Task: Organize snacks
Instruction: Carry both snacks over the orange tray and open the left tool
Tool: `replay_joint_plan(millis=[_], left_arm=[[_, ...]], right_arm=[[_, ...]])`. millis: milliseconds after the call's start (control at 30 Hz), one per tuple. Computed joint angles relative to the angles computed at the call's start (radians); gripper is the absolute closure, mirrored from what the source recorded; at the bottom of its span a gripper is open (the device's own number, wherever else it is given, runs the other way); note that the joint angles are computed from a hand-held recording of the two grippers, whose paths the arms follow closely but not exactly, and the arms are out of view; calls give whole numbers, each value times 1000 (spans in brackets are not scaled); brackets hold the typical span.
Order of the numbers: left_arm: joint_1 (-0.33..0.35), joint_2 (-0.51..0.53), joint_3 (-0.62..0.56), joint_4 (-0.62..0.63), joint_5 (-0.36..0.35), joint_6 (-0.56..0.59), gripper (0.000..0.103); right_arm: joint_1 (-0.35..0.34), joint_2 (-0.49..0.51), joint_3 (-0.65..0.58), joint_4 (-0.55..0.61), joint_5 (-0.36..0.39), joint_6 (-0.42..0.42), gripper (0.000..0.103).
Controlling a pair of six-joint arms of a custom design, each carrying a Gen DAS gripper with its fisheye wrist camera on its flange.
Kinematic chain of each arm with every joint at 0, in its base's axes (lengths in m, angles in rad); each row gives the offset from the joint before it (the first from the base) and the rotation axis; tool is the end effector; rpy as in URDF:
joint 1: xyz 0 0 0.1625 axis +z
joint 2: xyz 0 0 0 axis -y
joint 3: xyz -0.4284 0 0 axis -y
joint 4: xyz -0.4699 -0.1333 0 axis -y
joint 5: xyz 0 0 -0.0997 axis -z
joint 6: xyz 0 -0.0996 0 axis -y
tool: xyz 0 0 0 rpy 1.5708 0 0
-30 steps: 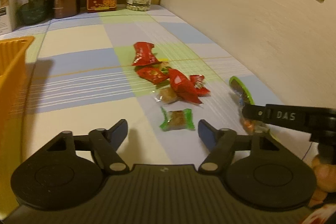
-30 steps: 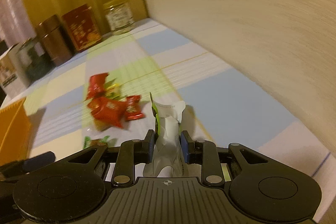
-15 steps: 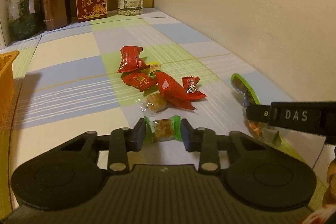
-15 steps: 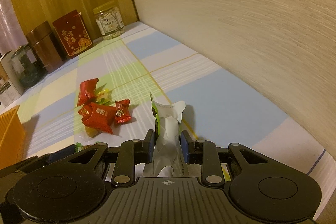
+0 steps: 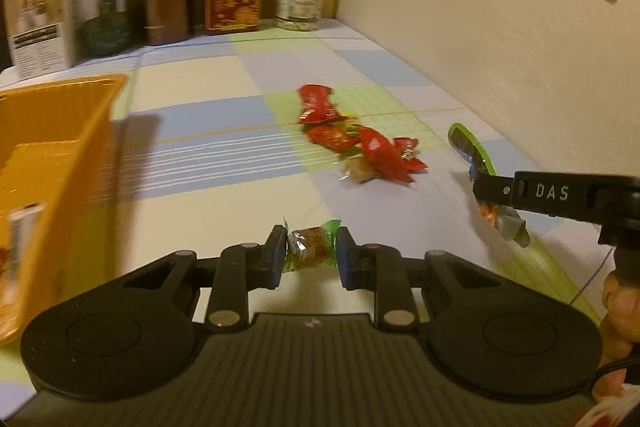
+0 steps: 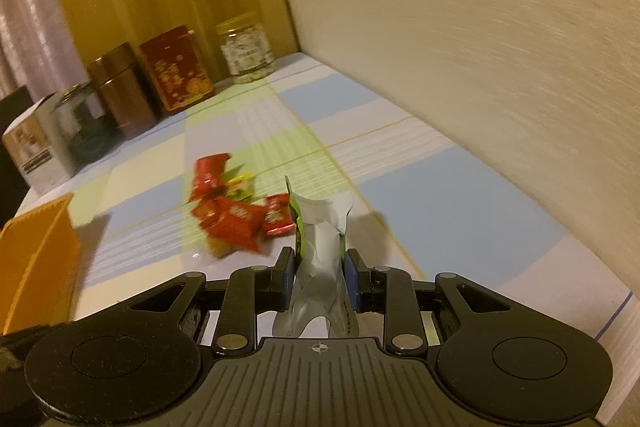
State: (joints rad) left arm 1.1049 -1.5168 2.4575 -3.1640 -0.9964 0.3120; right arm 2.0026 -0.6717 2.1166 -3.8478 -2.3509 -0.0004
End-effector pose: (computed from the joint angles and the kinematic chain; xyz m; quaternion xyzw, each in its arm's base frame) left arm -0.0257 -0.4683 0.2047 0.2605 0.8750 -0.3271 0.2439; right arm 0.2725 -0.4402 -0.0110 0.0313 -0.8593 0.4396 0.2597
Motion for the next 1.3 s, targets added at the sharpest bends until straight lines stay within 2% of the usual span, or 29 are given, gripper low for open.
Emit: replay_joint_plan(millis=[167,400,533,767,967,1300], left_arm=[[-32,-158,52,108,31,-44,80],[-86,-393,95,287,83,-94,80],[-117,-529,103,413,124,-124,80],[-143,-723,94,604,193,-176,80],[-136,-795,68,683,237,-184,80],[-84,-770,6,645,236,-128,80]], right_arm=[[60,2,5,46,-18,38,76],[170,-17,24,172,-42,188,76],[233,-20,12,240,-50,244,76],[318,-4,-45,333,-23,261,76],[362,29,-118,386,10,223,76],[385,81,-215,435,55,180,76]])
